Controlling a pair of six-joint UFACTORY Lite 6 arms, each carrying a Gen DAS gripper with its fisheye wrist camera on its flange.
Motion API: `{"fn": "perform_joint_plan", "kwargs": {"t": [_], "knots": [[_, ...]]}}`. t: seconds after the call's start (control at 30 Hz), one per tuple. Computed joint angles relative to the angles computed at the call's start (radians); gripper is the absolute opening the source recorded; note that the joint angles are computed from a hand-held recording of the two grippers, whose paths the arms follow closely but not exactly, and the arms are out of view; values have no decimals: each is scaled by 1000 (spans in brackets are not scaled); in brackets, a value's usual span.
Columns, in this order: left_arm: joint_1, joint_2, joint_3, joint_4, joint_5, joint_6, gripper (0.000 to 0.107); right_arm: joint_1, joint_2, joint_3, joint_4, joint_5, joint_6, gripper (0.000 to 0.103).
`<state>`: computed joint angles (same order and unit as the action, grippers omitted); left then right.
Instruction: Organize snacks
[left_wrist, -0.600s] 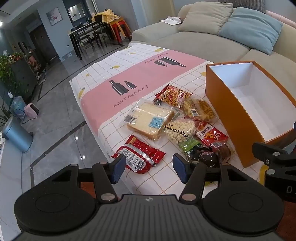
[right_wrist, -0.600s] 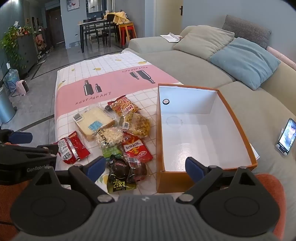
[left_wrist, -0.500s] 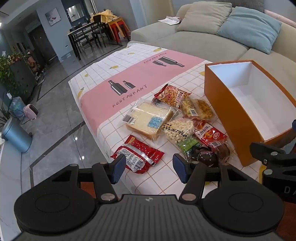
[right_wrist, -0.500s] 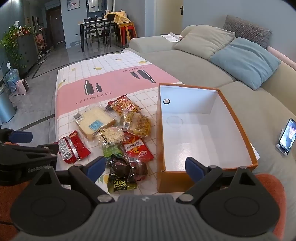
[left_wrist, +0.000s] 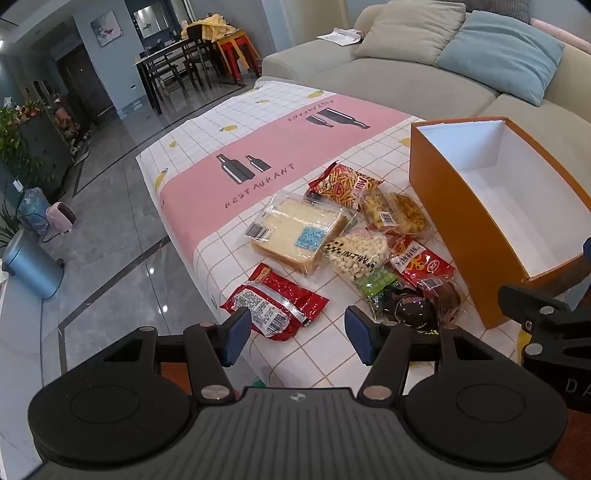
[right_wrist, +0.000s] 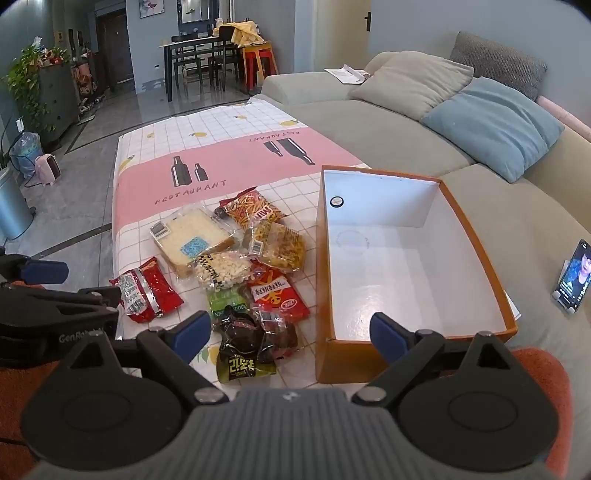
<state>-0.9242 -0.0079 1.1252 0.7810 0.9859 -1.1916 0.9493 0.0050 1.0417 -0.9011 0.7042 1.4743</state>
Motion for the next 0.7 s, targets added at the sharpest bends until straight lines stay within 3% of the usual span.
{"fn": "perform_joint_plan", "kwargs": {"t": [0.7], "knots": [[-10,-13,-1,10,-2,-6,69,11,10,6,-8,8,5,91]]}}
